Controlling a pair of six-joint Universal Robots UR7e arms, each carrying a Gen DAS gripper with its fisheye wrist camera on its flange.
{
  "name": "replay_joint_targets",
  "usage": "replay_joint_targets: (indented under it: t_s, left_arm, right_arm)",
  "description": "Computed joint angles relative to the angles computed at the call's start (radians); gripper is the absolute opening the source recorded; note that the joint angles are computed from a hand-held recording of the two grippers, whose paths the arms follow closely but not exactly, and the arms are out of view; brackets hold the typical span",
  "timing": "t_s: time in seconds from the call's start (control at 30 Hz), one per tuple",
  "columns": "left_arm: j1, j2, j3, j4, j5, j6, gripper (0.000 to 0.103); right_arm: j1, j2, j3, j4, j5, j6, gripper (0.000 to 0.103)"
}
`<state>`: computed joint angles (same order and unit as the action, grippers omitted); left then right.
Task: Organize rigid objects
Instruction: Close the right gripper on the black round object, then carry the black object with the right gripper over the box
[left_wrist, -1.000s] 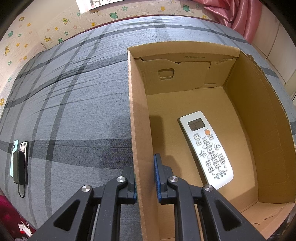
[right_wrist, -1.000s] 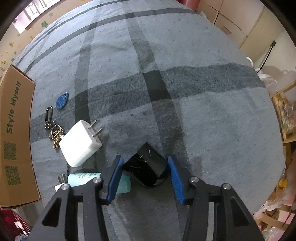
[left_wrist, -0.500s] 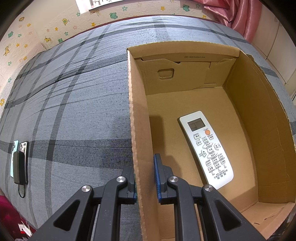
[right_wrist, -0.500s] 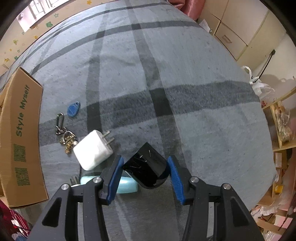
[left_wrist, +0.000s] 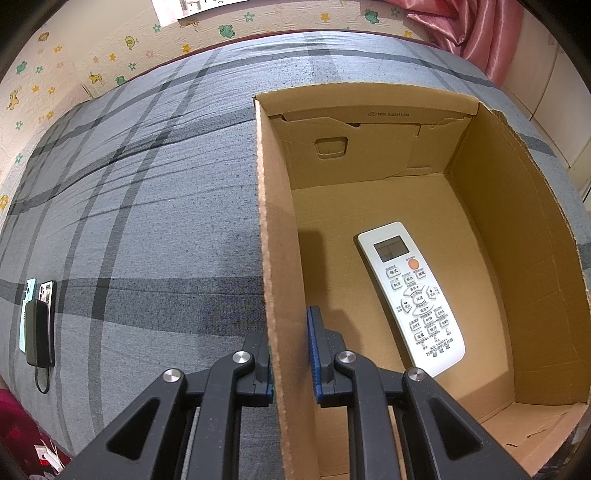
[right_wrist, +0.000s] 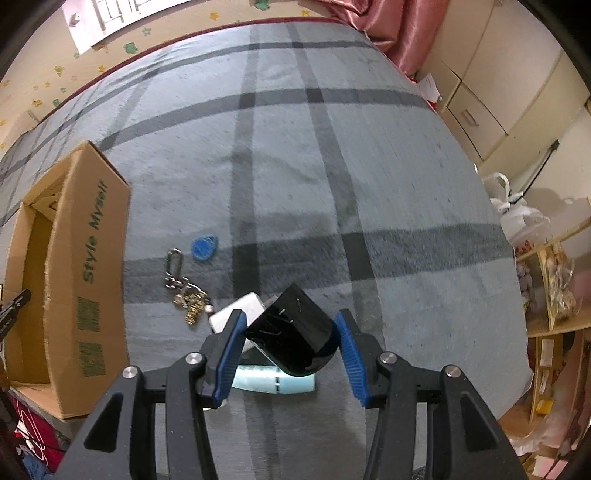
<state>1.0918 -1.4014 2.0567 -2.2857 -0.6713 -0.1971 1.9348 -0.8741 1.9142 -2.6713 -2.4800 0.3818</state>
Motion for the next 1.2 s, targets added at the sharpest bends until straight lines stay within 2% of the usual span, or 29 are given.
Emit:
replay_joint_targets:
  t_s: [0.53, 1.2]
  left_arm:
    - [0.001, 0.000, -0.001, 0.001, -0.001, 0.000, 0.015]
    - [0.002, 0.000, -0.002, 0.001, -0.002, 0.001, 0.015]
  right_arm:
    - [0.064, 0.076, -0.111, -0.008, 0.014, -0.092, 0.053]
    - [0.135, 0.229, -0.304, 0.024, 0.101, -0.201, 0.053]
